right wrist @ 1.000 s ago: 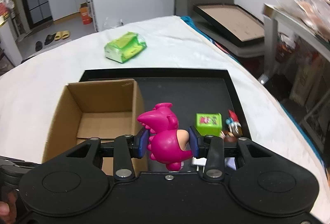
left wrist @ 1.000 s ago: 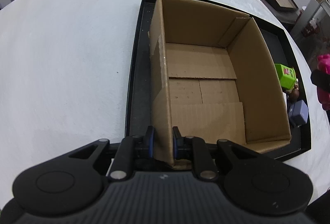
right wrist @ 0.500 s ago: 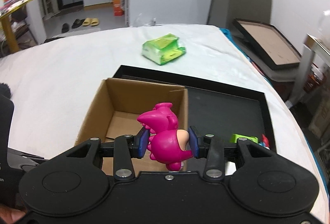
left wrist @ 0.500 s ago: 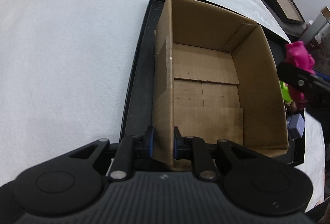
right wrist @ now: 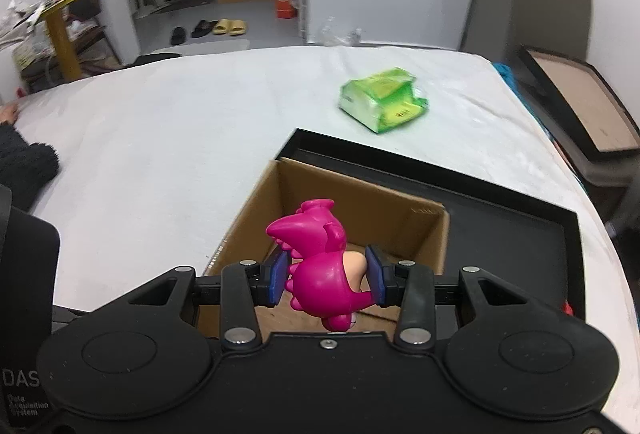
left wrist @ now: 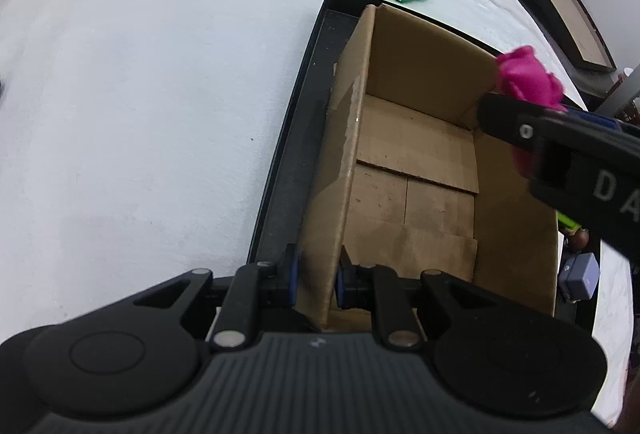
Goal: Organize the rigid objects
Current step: 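Lift the pink dinosaur with the right gripper and release it into the box, then reach the right gripper to the lavender cube and grasp it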
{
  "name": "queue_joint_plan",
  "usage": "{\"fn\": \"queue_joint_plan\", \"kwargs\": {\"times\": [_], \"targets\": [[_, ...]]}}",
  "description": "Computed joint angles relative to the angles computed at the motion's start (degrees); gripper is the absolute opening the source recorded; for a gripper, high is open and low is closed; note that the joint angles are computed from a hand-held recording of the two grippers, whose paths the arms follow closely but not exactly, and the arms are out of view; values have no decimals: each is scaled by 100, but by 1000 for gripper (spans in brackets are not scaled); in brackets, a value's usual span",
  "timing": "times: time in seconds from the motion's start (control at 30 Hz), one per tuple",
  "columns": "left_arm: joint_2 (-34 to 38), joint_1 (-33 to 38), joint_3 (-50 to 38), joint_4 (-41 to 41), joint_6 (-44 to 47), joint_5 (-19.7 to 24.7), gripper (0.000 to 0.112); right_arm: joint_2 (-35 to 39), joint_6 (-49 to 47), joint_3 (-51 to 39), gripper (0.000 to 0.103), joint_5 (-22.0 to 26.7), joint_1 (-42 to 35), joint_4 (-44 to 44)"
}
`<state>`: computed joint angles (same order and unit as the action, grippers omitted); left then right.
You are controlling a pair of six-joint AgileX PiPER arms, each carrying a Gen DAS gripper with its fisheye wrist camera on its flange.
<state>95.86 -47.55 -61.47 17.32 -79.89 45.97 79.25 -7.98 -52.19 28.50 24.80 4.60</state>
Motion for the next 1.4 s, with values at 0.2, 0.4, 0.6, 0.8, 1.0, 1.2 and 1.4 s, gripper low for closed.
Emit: {"fn": "queue_joint_plan", "kwargs": {"times": [0.2, 0.4, 0.6, 0.8, 1.0, 1.2, 1.4], "targets": [[-87, 22, 122, -94, -22, -103, 16, 263, -349, -205, 40, -125, 63, 303], [-18, 71, 9, -174, 102, -73, 17, 328, -165, -97, 70, -411, -18, 251], [28, 61, -65, -147, 222, -2, 17, -135, -712, 354, 70, -257, -613, 739], [177, -154, -263, 114, 75, 314, 17, -723, -1530, 782, 75, -57, -1476, 1418], [356, -329, -563, 238, 12, 709, 22, -1174, -2567, 1317, 80, -91, -2474, 2520], [623, -512, -987, 406, 20, 1222, 38, -1104, -3739, 1694, 81, -182, -3229, 3657], [1007, -645, -1467, 522, 84, 1704, 51, -1005, -3923, 2131, 81, -724, -3607, 4294]]}}
